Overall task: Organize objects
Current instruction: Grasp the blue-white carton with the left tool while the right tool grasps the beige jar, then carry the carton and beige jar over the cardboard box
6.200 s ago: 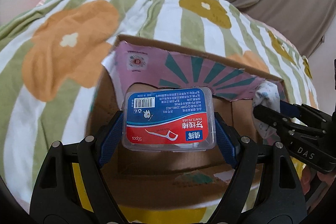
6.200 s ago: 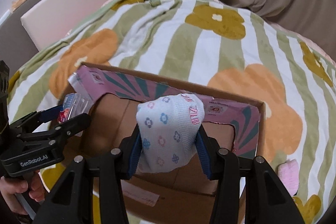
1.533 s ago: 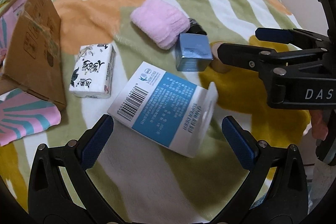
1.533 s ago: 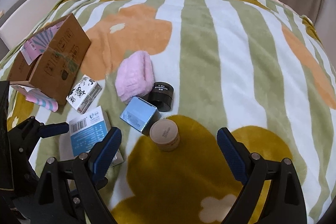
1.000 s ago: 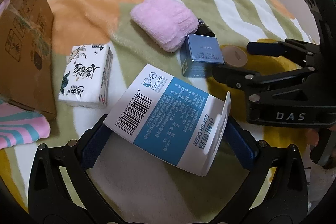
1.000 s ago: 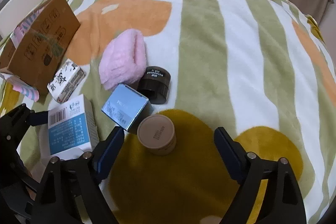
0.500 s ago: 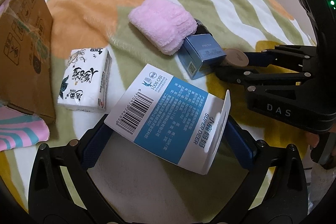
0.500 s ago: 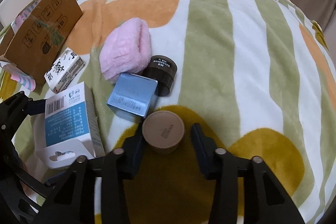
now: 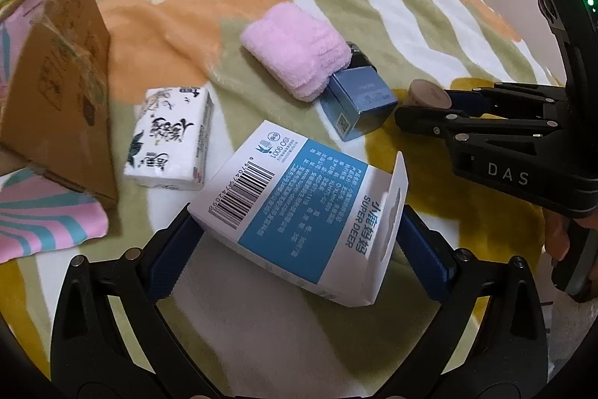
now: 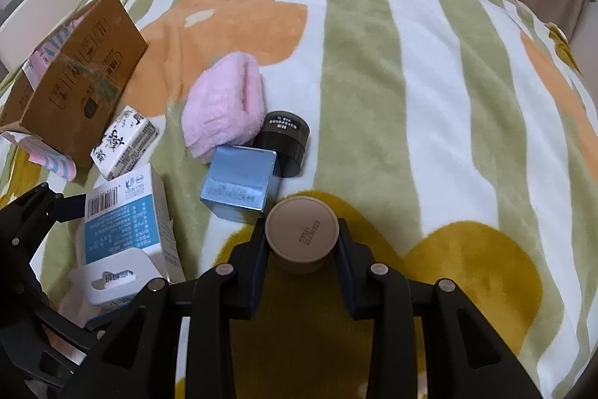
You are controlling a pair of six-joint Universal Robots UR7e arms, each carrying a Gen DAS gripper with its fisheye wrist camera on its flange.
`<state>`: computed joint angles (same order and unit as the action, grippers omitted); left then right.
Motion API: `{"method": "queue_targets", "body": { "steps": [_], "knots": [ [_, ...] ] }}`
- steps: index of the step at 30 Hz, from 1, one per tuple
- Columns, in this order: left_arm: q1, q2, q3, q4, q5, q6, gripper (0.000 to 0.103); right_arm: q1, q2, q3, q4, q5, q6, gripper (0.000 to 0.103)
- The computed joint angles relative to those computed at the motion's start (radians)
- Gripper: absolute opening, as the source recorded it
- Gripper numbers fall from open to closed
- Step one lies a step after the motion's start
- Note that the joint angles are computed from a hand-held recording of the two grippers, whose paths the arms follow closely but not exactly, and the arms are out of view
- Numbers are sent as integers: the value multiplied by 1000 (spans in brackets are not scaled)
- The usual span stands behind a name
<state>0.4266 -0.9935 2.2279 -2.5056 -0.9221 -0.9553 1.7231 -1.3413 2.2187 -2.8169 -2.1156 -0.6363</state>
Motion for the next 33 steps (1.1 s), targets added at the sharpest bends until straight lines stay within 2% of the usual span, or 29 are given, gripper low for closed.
{"method": "queue_targets", "body": {
  "steps": [14, 24, 33],
  "knots": [
    [-89, -100, 16, 79, 52, -73, 99, 74, -102, 56, 26, 0, 35, 31],
    [-140, -194, -2, 149, 110, -83, 99, 171, -141, 21, 68, -7, 71, 31],
    [-173, -336, -24, 291, 204, -107, 99, 273, -125, -42, 109, -5, 116, 31]
  ]
}}
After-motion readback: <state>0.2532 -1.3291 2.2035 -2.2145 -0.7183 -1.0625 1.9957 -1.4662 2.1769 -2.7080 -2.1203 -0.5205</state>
